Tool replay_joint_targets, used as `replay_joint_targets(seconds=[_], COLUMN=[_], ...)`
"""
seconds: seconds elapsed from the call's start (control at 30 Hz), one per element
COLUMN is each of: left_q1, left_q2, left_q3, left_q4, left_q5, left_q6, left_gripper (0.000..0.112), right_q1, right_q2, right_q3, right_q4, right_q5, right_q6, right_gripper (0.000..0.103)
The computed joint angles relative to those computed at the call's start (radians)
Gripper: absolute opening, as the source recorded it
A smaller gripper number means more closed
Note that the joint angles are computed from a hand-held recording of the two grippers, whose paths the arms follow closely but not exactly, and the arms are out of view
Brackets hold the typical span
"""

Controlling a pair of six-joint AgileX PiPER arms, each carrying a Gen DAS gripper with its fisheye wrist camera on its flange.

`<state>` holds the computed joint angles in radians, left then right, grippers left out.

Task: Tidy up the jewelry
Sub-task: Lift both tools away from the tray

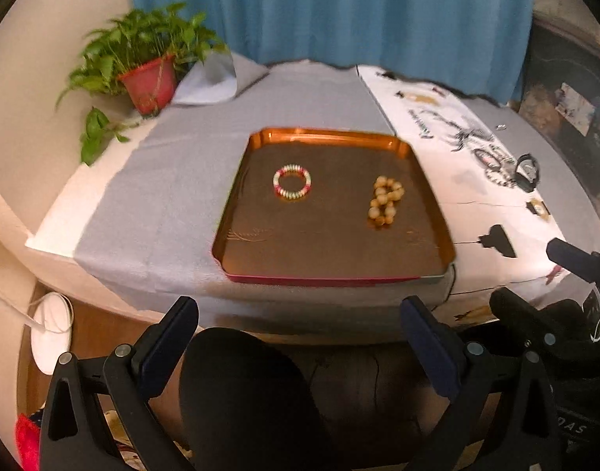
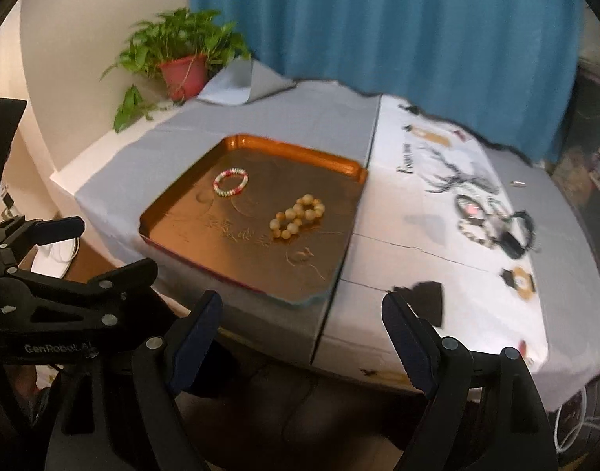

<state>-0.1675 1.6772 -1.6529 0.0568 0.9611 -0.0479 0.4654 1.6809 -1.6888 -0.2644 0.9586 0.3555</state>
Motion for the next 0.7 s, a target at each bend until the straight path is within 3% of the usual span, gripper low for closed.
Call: replay_joint_targets(seconds=[0.5,0.7], left_q1=[-0.131,-0.164], left_q2=[-0.307,-0.362], left_q3=[0.266,0.304], left_q4=[0.166,0.207], left_q5=[-0.026,-0.017], left_q6=[-0.169,-0.204], left_gripper=[0.102,0.102], right_q1=[0.126,0.168], right_q2=[-0.298,-0.364], right_q3=[0.287,0.357], right_q4=[-0.141,-0.158], right_q5=[-0.022,-0.019], right_q6=[0.167,0.203], right_gripper=[0.084,0.084])
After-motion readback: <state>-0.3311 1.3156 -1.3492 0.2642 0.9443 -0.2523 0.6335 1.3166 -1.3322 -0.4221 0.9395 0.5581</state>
